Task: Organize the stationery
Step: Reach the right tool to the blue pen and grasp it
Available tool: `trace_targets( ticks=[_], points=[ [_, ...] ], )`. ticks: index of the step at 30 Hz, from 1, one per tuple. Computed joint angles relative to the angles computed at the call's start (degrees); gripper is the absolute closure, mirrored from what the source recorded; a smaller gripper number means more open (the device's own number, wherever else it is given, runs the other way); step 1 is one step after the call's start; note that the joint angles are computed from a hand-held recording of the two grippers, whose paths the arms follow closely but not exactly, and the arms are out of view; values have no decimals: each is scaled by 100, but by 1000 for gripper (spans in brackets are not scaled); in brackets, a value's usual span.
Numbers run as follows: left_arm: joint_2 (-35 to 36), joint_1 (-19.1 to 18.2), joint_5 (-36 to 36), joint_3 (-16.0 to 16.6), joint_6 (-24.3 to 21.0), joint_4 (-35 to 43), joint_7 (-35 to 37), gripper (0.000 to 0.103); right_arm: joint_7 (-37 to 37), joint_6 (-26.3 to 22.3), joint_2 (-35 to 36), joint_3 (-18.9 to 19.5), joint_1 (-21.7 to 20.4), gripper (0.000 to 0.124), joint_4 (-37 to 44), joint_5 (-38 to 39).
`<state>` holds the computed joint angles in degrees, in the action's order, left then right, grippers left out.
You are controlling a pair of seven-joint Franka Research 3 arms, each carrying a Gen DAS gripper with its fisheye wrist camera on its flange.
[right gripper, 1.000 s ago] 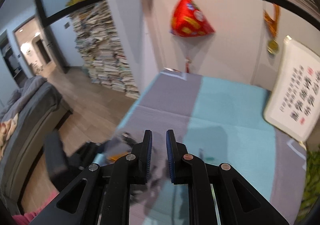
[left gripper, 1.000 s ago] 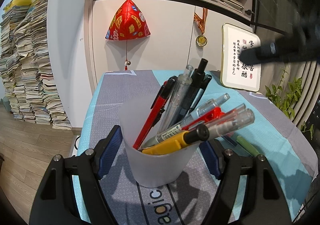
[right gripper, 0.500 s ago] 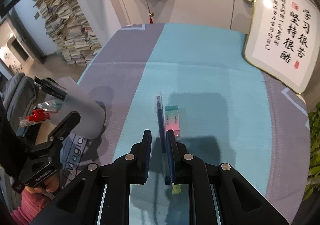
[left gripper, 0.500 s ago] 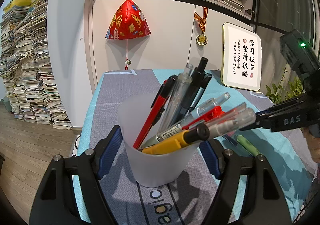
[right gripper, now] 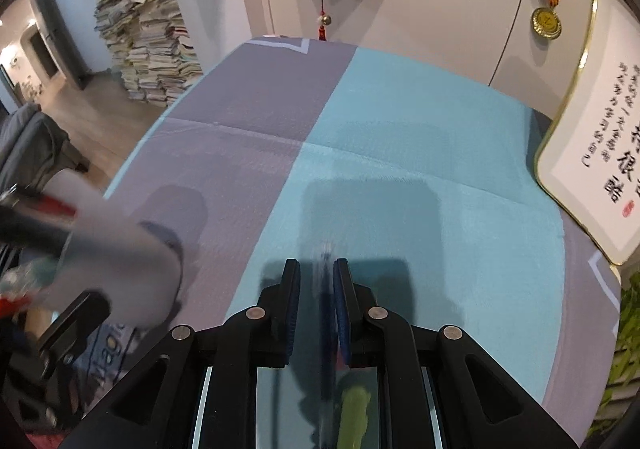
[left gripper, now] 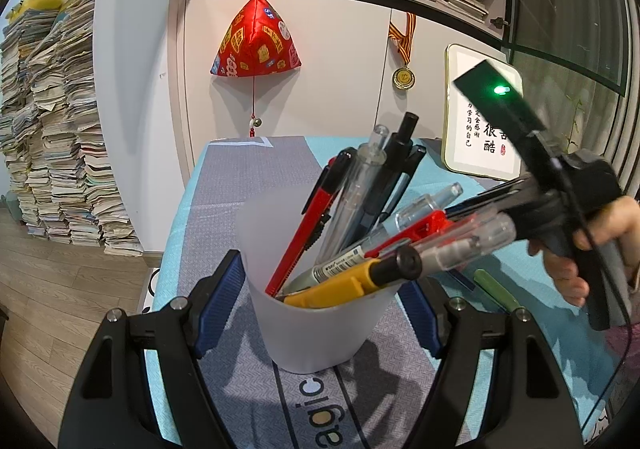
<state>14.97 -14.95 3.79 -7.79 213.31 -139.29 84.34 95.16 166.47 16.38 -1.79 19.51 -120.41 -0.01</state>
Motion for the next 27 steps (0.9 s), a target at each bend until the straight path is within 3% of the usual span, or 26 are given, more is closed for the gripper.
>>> trace_targets(
  ticks=[6, 13, 19, 27],
  points=[
    [1, -4, 1, 3, -13, 6, -2, 28, -132, -289, 235, 68, -61, 108, 291, 130],
    [2, -6, 2, 1, -10, 0, -7, 28, 135, -203, 175, -133, 168, 111, 179, -237],
    [-1, -12, -7, 6, -12, 0, 4, 28, -350, 166, -311, 322, -176, 111, -383, 468],
    [-2, -7, -1, 4, -19, 4, 0, 29, -304, 901, -1371, 386, -123, 111, -1335, 525]
  ],
)
